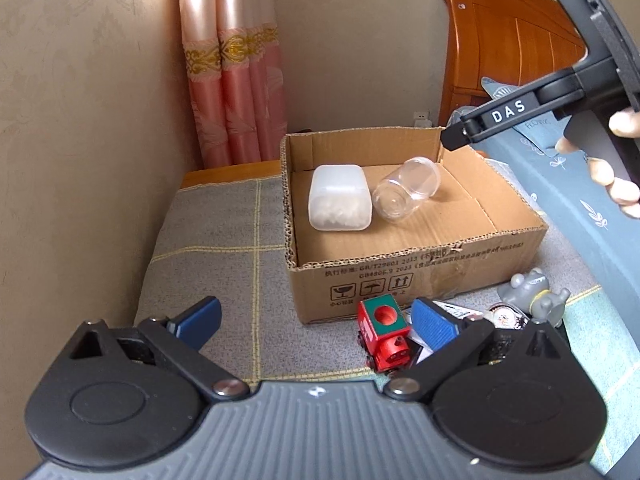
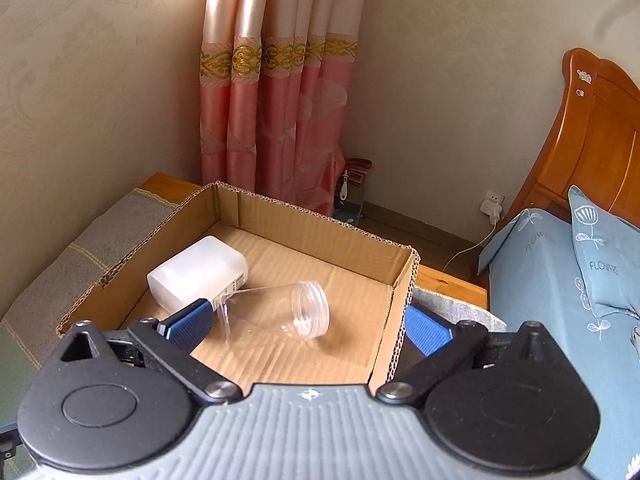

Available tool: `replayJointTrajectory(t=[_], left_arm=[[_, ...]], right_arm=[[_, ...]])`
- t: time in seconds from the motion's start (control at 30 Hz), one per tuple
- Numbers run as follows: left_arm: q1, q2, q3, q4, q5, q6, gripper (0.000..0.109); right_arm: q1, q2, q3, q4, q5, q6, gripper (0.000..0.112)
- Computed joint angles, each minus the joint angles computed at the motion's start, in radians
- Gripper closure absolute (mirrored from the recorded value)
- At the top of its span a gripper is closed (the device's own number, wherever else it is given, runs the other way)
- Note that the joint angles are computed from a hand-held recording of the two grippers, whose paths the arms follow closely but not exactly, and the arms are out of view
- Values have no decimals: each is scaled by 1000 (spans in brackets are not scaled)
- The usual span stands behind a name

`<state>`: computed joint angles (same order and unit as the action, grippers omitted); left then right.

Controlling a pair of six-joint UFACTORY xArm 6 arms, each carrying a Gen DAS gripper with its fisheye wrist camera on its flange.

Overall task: Organize rigid objects
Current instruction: 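Open left gripper releasing the white container while right gripper drops the clear jar in the box, then withdraw both tools from the box back toward the remaining items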

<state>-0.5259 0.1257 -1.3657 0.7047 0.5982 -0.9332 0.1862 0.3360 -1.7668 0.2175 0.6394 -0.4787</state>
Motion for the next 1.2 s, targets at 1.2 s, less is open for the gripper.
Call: replayJointTrajectory(t=[1.2], left_arm=[[-2,-213,348,-117,69,-45,7]], right_arm=[[-3,-581,882,63,-272,53,9]])
